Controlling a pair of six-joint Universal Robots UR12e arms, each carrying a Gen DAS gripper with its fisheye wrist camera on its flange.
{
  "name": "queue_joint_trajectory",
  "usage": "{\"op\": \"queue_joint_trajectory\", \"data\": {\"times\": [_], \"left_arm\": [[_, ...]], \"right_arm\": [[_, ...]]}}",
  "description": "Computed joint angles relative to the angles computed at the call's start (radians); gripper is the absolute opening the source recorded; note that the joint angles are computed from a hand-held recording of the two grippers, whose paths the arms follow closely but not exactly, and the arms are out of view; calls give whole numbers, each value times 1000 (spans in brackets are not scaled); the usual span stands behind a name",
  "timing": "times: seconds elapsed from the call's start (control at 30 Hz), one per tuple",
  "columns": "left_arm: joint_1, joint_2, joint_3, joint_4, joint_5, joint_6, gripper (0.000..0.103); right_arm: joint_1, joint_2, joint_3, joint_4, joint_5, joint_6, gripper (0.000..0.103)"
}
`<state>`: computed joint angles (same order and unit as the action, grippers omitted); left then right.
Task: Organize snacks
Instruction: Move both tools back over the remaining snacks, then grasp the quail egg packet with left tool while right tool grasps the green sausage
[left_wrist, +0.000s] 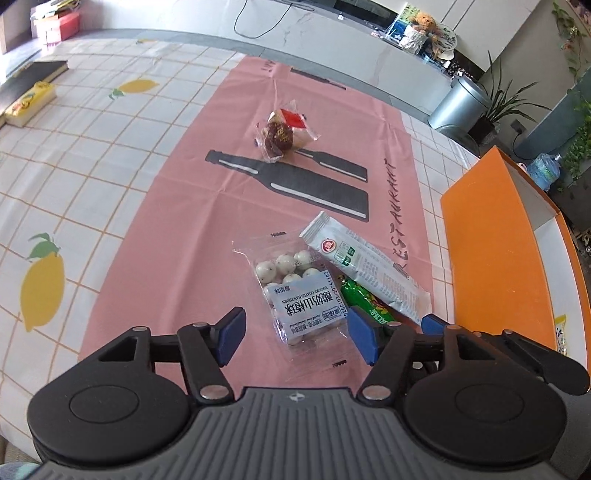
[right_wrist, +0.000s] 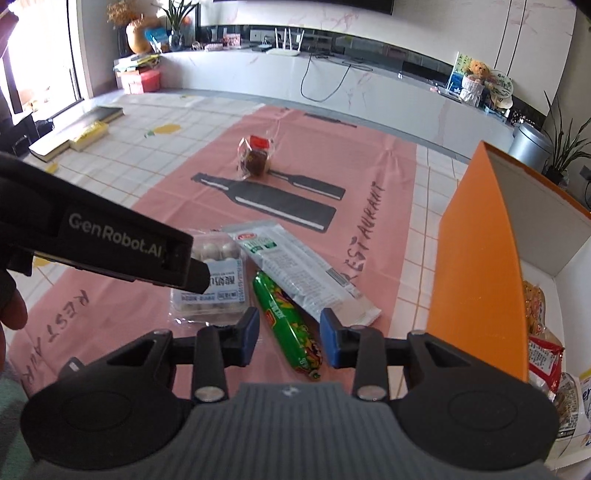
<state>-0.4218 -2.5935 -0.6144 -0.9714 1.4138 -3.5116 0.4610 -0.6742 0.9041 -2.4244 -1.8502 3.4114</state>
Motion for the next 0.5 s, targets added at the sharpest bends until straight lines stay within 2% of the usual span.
{"op": "queue_joint_trajectory", "data": {"times": [0.27, 0.4, 0.5], "left_arm": [[6, -33, 49, -63, -26, -14, 77], [8, -40, 57, -65, -40, -5, 77], [11, -41, 53, -53, -56, -3, 78]], "right_arm": [[-8, 21, -30, 61, 14, 30, 33], [-15, 24, -31, 69, 46, 64, 33], [-18, 27, -32, 61, 73, 80, 29]]}}
